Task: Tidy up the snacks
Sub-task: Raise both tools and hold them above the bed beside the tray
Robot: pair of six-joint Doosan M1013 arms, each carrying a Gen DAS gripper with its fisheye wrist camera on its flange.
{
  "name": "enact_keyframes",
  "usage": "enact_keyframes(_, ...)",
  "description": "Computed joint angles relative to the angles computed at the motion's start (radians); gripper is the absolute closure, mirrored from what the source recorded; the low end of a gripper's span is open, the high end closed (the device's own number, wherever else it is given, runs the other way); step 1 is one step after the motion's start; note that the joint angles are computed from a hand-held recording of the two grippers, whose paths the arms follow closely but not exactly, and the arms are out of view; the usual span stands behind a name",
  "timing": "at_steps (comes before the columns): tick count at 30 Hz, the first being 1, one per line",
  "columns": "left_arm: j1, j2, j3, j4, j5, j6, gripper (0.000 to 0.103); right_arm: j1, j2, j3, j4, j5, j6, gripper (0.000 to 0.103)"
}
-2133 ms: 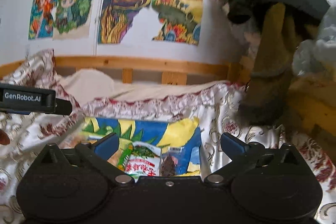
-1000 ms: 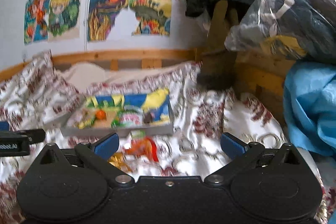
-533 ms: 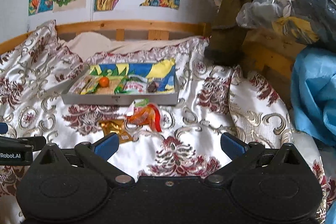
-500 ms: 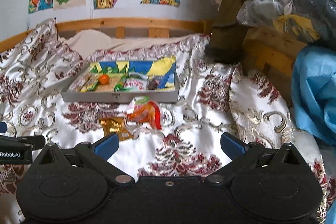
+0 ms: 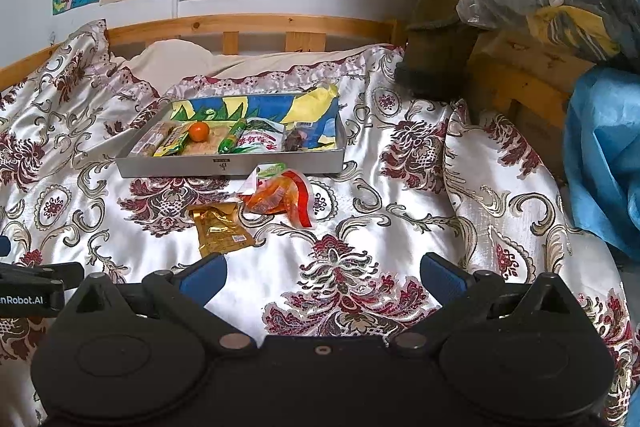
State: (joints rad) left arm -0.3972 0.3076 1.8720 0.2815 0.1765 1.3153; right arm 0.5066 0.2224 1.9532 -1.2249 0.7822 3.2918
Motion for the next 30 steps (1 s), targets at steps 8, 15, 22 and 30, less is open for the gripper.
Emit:
enact_keyframes(8,-0.003,0.006,-0.006,-0.037,0.026,0.048,0.001,0.0,0.005,-0.005,0.015,0.01,-0.006,0.001)
enact_keyframes(15,-0.002,0.007,-0.002,-0.129,0.015,0.137,0.001,-0.004,0.006,-0.006,0.029,0.01,-0.012,0.001)
enact_keyframes(22,-0.002,0.013,-0.005,-0.206,0.013,0.2,0.001,-0.013,0.006,-0.008,0.059,0.003,-0.021,0.001)
enact_keyframes(30,0.003,0.012,-0.005,-0.335,-0.003,0.315,0.001,-0.014,0.008,-0.01,0.046,-0.003,-0.009,0.001)
